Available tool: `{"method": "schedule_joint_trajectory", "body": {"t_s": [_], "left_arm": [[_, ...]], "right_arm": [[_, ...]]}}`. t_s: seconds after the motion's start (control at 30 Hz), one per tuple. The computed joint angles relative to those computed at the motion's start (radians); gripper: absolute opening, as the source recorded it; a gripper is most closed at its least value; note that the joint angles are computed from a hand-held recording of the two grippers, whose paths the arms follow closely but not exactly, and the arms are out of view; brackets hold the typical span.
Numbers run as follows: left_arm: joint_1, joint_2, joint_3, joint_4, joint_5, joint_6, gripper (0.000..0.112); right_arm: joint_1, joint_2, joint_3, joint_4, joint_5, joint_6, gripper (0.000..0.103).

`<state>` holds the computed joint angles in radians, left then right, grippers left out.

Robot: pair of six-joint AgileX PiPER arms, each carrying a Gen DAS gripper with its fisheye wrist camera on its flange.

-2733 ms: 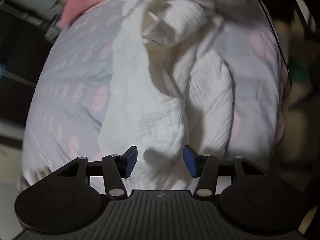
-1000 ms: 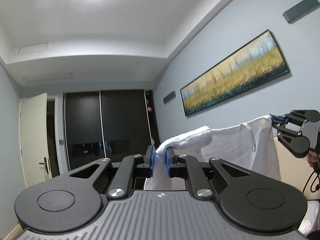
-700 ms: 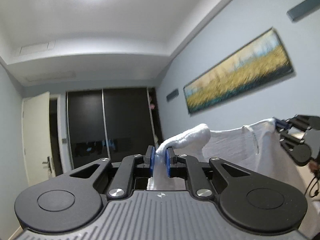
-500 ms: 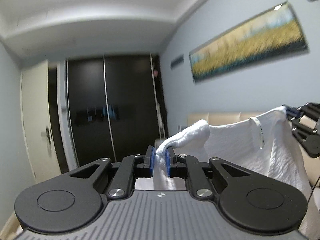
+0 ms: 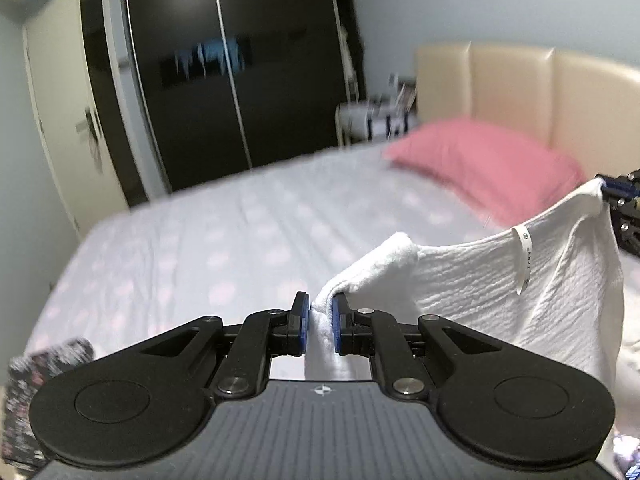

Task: Fold clothes
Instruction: 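Lower the shirt onto the bed and open both grippers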

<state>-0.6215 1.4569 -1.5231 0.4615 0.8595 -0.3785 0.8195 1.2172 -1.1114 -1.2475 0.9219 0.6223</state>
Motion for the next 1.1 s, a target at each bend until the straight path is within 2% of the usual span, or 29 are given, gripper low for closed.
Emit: {"method": "schedule_joint_trajectory", "body": {"t_s": [0.1,0.2,0.27,0.43,0.53,0.6,0.67,0.73,0.8,0.93,1.1], "left_arm": [[0.072,0.143,-0.015,-0.048,-0.061,0.043,0.01],[0.134,0.242,0.016,-0.101,-0.14,0.081,0.01],[0.166,0.306,0.024,-0.133,-0.177,0.102,0.01],[0.202,0.42,0.039,-0.183,-0.238,0.116,0.011],[0.209,0.479,0.015,-0.2,-0.25,0.122,0.012],[0.202,0.5,0.009,-0.19,-0.262,0.101,0.012],[0.205,0.511,0.0,-0.199,-0.258,0.094,0.02],[0.207,0.51,0.003,-0.201,-0.261,0.085,0.032],[0.206,0.472,0.044,-0.191,-0.275,0.072,0.04],[0.214,0.401,0.107,-0.231,-0.279,0.082,0.042],[0.211,0.194,0.308,-0.25,-0.263,0.104,0.047]], "right_arm": [[-0.135,0.19,-0.052,0.035,-0.144,0.04,0.007],[-0.224,0.35,-0.118,0.099,-0.237,0.04,0.007],[-0.25,0.442,-0.149,0.133,-0.269,0.052,0.007],[-0.284,0.575,-0.123,0.138,-0.337,0.144,0.008],[-0.318,0.635,-0.148,0.203,-0.372,0.117,0.008],[-0.352,0.705,-0.251,0.289,-0.387,0.022,0.009],[-0.358,0.702,-0.257,0.357,-0.382,-0.011,0.023],[-0.367,0.69,-0.242,0.383,-0.4,0.0,0.034],[-0.366,0.618,-0.182,0.426,-0.405,0.005,0.034],[-0.383,0.459,-0.075,0.574,-0.402,-0.078,0.034],[-0.423,0.232,0.077,0.807,-0.358,-0.278,0.034]]}}
